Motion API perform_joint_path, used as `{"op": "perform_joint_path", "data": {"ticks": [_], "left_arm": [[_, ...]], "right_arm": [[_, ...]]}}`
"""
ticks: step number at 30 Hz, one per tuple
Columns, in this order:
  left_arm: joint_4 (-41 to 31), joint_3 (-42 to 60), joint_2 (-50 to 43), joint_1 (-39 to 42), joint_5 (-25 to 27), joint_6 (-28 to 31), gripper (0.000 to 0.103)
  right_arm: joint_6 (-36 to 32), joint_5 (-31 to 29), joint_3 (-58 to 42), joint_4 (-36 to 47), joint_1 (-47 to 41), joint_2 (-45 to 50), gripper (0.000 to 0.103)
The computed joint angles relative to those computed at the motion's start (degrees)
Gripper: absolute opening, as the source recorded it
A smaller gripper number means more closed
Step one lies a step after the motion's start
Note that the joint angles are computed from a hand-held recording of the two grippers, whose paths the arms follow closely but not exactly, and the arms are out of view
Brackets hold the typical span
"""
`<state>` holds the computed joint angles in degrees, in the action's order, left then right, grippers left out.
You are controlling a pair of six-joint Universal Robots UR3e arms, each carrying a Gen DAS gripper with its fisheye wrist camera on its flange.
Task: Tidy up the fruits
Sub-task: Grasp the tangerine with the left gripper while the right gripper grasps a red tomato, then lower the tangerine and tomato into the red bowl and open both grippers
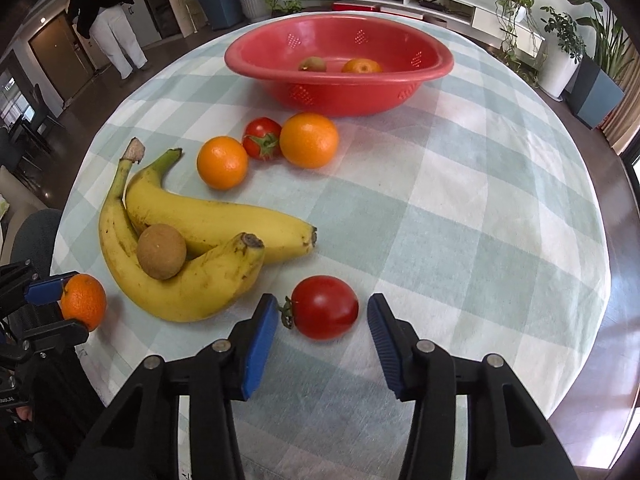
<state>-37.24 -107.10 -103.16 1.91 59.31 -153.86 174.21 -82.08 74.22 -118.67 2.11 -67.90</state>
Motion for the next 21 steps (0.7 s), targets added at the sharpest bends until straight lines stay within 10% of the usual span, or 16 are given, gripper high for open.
{"op": "perform_joint_path", "data": {"ticks": [21], "left_arm": [[0.08,1.35,-0.77,0.69,-0.37,-0.26,0.036]], "right_arm": [[-0.89,-2.51,0.37,-1.74,1.34,0.08,0.038]]}}
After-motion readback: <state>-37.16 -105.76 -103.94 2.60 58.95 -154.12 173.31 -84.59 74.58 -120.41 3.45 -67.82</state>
